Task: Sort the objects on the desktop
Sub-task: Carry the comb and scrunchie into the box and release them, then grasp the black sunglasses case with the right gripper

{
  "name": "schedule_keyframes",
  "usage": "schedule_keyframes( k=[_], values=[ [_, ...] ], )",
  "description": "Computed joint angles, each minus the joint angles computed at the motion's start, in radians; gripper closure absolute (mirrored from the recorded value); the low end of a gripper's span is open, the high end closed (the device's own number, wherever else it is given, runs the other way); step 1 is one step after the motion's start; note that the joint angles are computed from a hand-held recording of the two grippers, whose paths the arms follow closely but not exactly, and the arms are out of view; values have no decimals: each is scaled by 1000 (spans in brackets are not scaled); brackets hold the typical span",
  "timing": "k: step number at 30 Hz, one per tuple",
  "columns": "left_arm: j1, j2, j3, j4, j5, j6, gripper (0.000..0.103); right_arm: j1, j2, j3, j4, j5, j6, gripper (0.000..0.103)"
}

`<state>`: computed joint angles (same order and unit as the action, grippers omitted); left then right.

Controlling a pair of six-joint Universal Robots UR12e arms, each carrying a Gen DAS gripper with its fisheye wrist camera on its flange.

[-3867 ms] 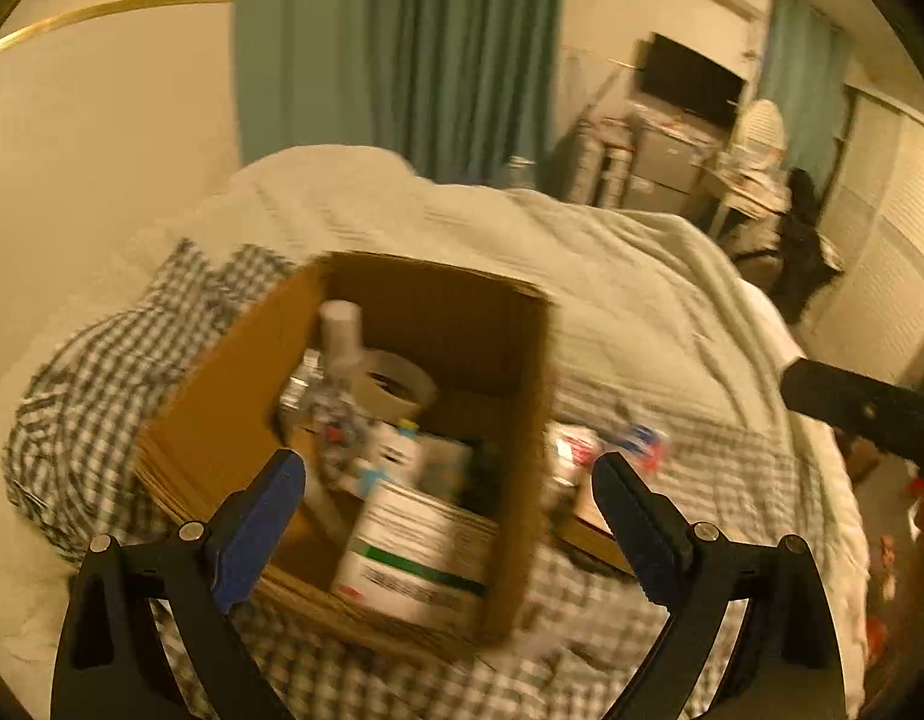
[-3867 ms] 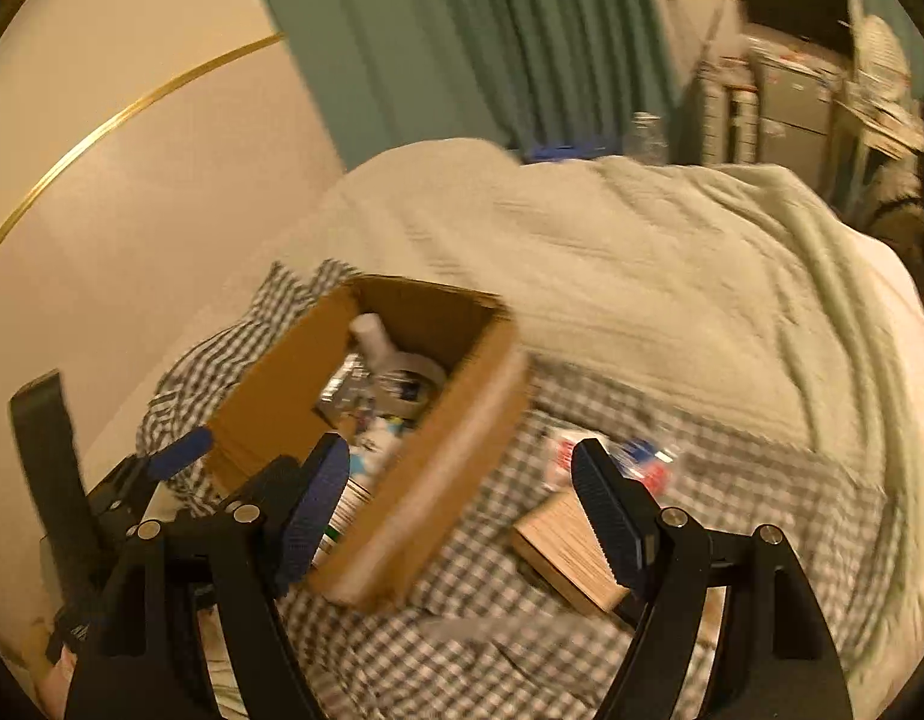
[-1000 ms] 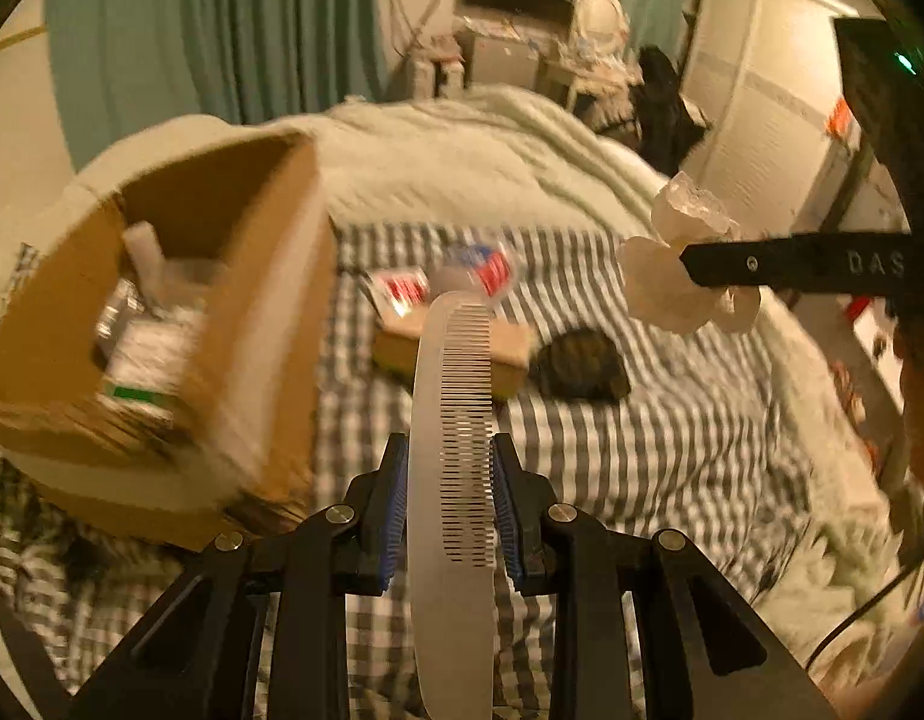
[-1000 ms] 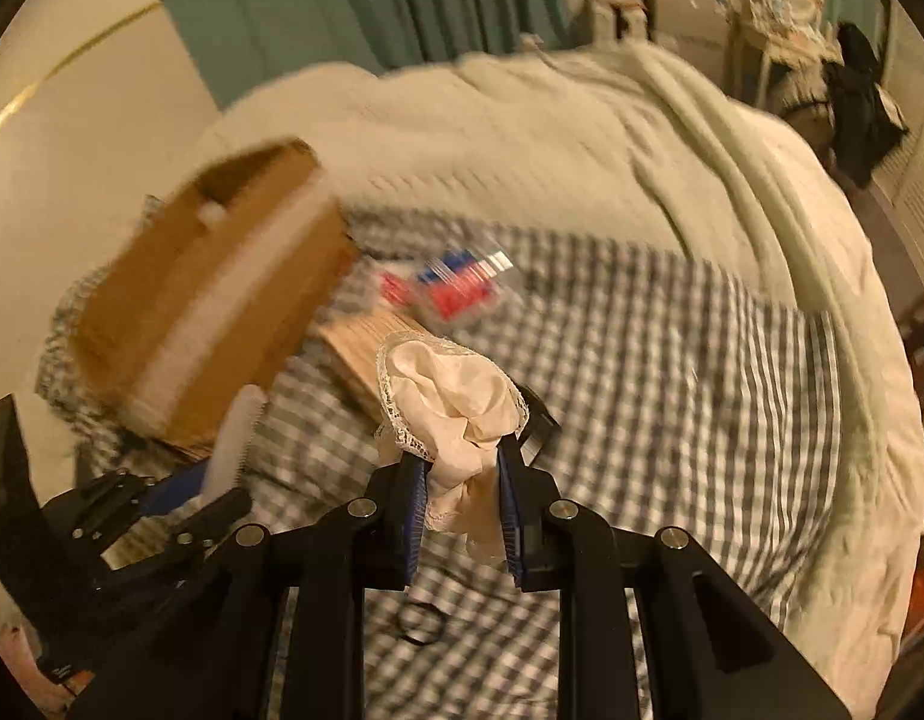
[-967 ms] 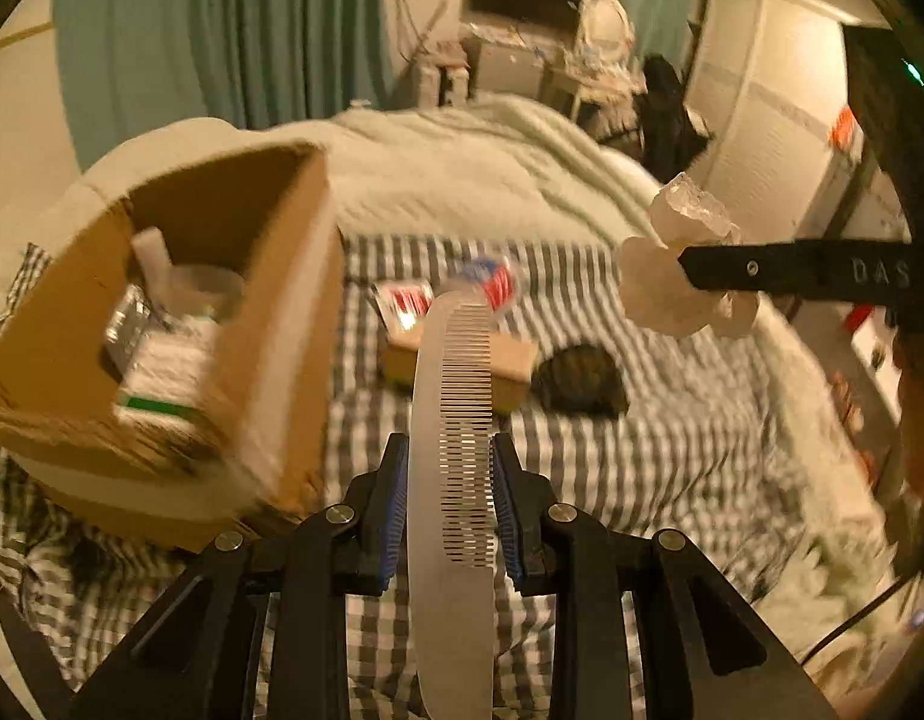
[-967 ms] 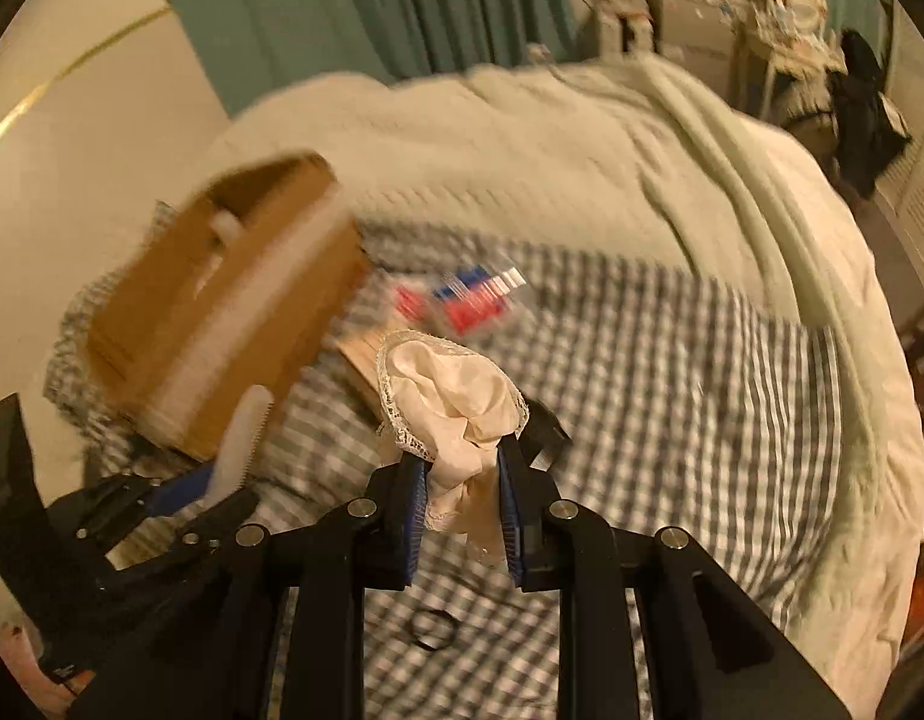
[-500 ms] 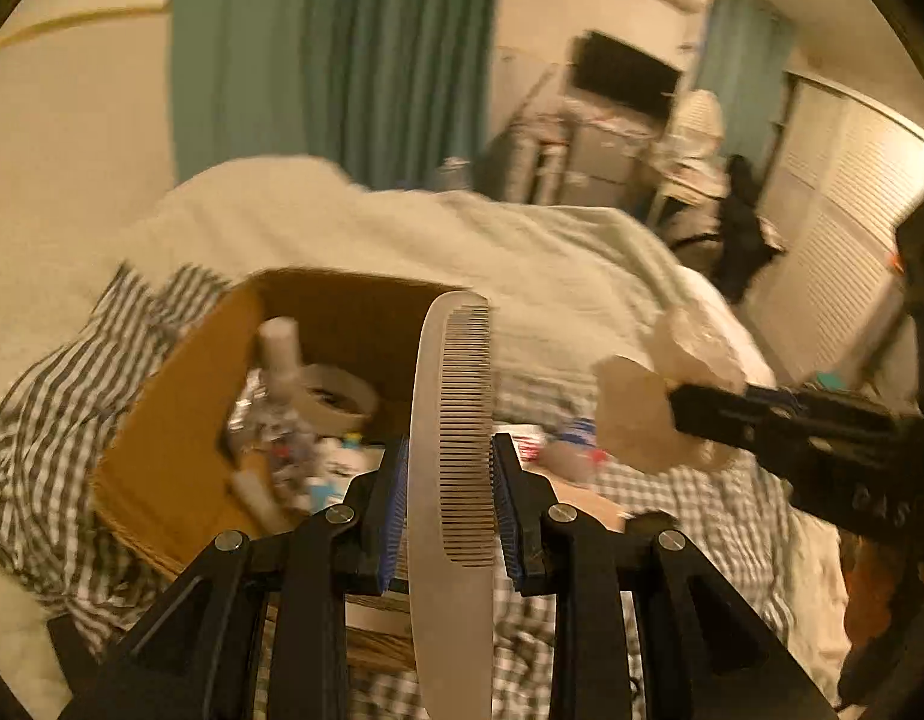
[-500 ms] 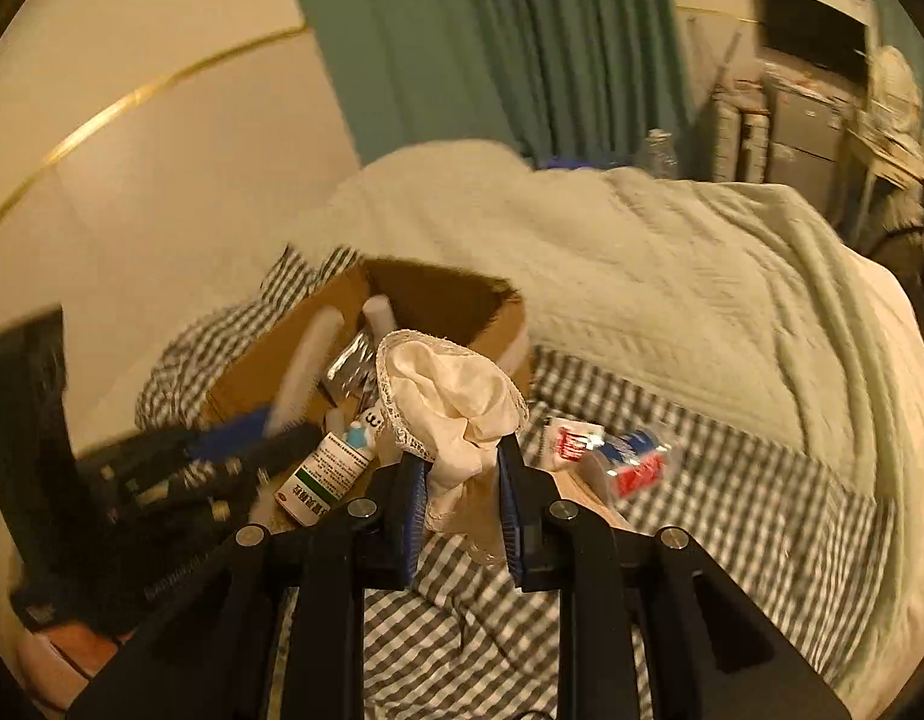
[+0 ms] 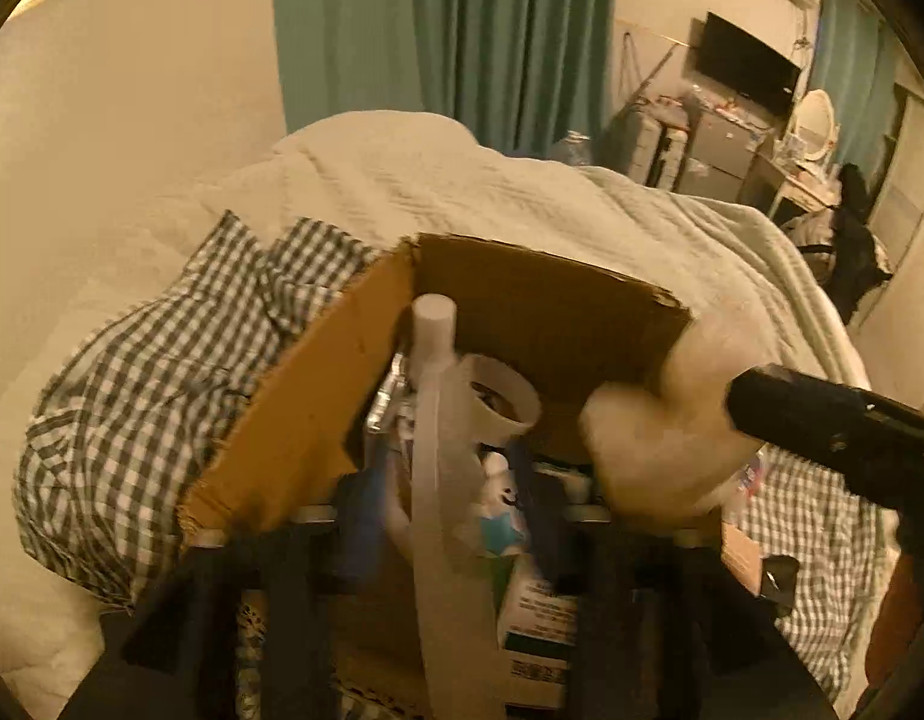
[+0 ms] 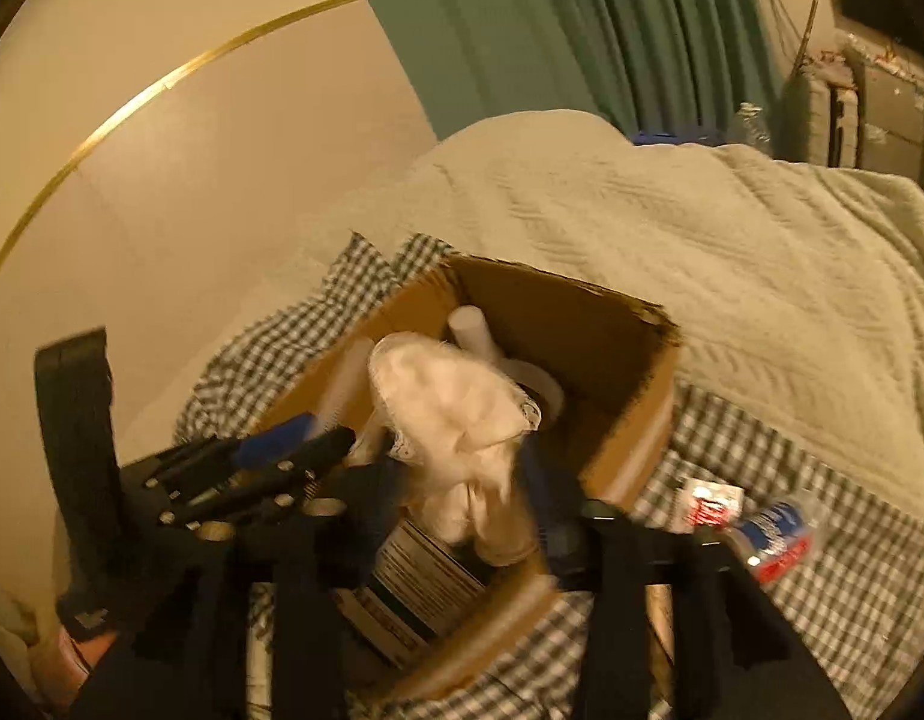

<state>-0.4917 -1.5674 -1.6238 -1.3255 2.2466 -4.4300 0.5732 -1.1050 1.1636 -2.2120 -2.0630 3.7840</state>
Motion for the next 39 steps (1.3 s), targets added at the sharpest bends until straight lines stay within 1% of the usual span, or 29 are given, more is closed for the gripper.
schedule_keyframes(
  k=[1, 2, 4, 6, 10, 12, 13, 15, 18, 21, 22, 24, 26, 28, 30, 32, 33, 35, 36, 38, 39],
  values=[
    [-2, -4, 8, -25, 13, -25, 15, -1, -3, 7, -22, 2, -3, 48],
    [-6, -7, 14, -43, 28, -48, 12, -3, -6, 12, -33, 6, -6, 48],
    [-7, -13, 21, -39, 34, -53, 11, -3, -13, 16, -29, 3, -11, 48],
    [-8, -22, 34, -34, 26, -50, 11, 0, -23, 22, -21, -22, -3, 48],
    [-29, -50, 60, 44, 25, 15, 11, 10, -66, 55, 10, -94, 41, 48],
    [-46, -69, 77, 85, 27, 53, 11, 24, -98, 81, 48, -155, 91, 48],
    [-56, -82, 92, 101, 23, 69, 11, 27, -109, 89, 59, -167, 105, 48],
    [-77, -106, 112, 150, 5, 113, 11, 43, -144, 119, 103, -210, 175, 48],
    [-103, -136, 138, 185, -18, 147, 11, 59, -182, 153, 161, -249, 253, 48],
    [-136, -165, 160, 180, -43, 153, 11, 83, -218, 193, 219, -277, 332, 48],
    [-146, -172, 159, 189, -57, 156, 11, 96, -230, 207, 254, -291, 372, 48],
    [-164, -188, 161, 181, -93, 145, 11, 112, -245, 225, 295, -299, 417, 48],
    [-180, -201, 155, 194, -111, 152, 11, 129, -262, 251, 338, -300, 465, 48],
    [-202, -224, 153, 185, -98, 171, 11, 142, -276, 275, 365, -293, 498, 48],
    [-214, -247, 150, 177, -109, 203, 11, 157, -289, 297, 382, -285, 532, 48],
    [-217, -263, 142, 173, -162, 222, 11, 161, -302, 320, 392, -265, 555, 48],
    [-215, -270, 133, 189, -200, 234, 11, 162, -307, 331, 395, -259, 563, 48],
    [-215, -279, 123, 225, -239, 263, 12, 160, -318, 354, 395, -243, 564, 48],
    [-213, -286, 121, 242, -258, 289, 12, 158, -322, 362, 402, -244, 568, 48],
    [-208, -300, 122, 276, -291, 338, 17, 153, -332, 380, 398, -231, 556, 48],
    [-202, -306, 120, 293, -317, 356, 23, 149, -336, 388, 394, -222, 558, 48]
  ],
)
